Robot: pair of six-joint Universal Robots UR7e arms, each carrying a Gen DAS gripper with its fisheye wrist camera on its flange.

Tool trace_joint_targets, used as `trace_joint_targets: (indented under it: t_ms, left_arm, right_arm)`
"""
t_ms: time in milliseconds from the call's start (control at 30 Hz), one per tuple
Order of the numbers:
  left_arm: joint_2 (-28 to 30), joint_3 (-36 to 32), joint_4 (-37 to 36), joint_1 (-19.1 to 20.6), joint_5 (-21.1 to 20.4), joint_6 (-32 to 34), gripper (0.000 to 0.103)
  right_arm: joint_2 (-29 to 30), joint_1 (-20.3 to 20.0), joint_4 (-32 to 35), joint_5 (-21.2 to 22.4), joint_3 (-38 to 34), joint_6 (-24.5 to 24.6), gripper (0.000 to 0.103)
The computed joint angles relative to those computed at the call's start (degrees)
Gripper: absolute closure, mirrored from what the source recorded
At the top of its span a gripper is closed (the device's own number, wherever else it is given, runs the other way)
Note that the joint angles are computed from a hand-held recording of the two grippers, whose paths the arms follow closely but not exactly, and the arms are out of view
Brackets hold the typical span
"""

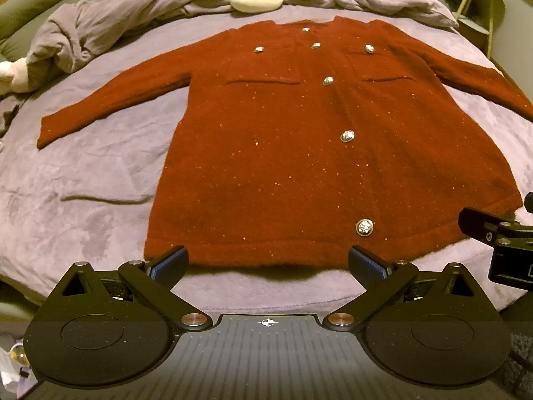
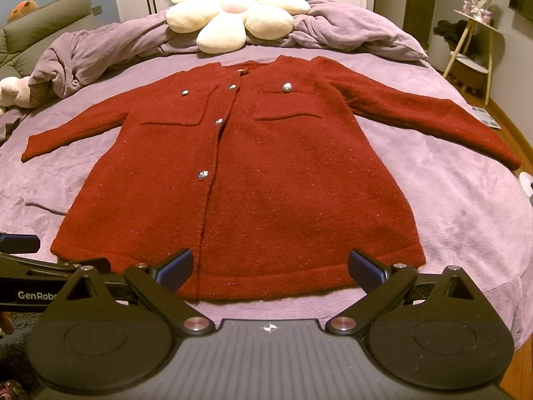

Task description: Fold small clothes

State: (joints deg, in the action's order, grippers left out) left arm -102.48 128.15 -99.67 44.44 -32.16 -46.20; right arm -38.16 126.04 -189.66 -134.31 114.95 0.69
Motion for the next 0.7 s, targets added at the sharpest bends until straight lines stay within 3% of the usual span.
trace_joint_targets:
  t_ms: [700]
  left_arm:
    - [-0.23, 0.08, -0.13, 0.59, -0.92, -0.07, 0.0]
  right_arm:
    - [0.34, 0.33, -0.15, -1.44, -0.08, -0.43, 0.004]
